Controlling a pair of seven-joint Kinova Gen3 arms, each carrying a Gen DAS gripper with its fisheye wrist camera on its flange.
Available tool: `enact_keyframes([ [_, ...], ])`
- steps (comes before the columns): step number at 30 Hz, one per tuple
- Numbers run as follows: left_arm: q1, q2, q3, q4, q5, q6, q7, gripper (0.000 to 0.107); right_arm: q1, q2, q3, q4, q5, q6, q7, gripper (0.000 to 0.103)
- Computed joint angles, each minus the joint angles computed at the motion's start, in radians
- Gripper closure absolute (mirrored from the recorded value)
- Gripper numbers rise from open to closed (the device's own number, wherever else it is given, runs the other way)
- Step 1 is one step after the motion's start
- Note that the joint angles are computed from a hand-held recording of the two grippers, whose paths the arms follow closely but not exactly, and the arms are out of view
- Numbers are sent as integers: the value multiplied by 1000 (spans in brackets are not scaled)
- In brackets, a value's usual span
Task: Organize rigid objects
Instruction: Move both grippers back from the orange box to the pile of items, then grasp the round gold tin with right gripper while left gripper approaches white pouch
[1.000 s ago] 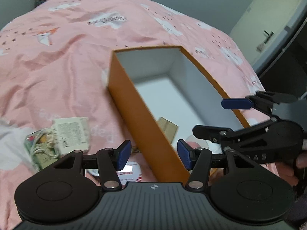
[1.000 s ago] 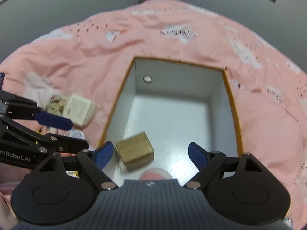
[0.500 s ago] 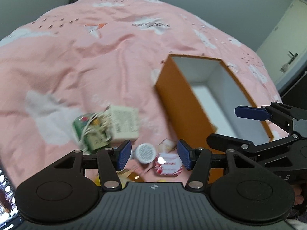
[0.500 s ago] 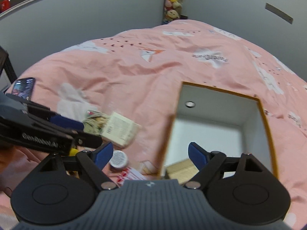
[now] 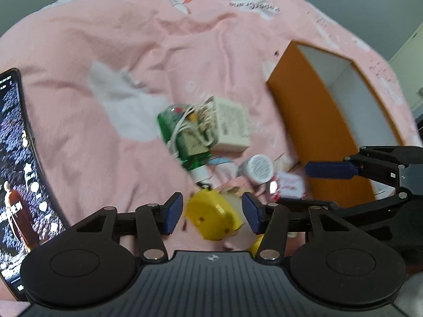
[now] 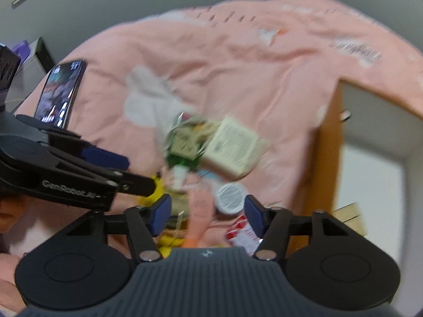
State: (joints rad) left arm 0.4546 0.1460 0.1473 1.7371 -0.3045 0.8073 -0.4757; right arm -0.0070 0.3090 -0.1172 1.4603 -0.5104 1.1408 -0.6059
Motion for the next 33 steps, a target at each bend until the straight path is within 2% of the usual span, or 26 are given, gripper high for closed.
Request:
enact_keyframes([
  [3, 49, 35, 5, -39, -88, 74, 28, 50, -20, 55, -5, -53, 30, 88, -28, 46],
  [9, 92, 69, -6, -60, -146, 123, 42, 53, -58, 146, -9, -146, 97, 204, -91, 51],
  [12, 90, 63, -10, -51, -141, 108, 44, 54, -72, 181, -11, -180, 116, 235, -122, 52],
  [19, 77, 51, -15, -28, -131, 77, 60, 60, -68, 272, -24, -285, 105, 350, -192, 64],
  [22, 74, 48, -14, -23, -129, 68, 67, 60, -68, 294, -28, -295, 99, 363, -217, 64],
  [25, 69, 41, -13, -16, -124, 58, 71, 60, -54, 301, -35, -297, 80, 371, -225, 72],
  [33, 35, 15, -11, 21, -80, -9, 67, 56, -15, 255, -38, -286, 52, 363, -194, 72],
])
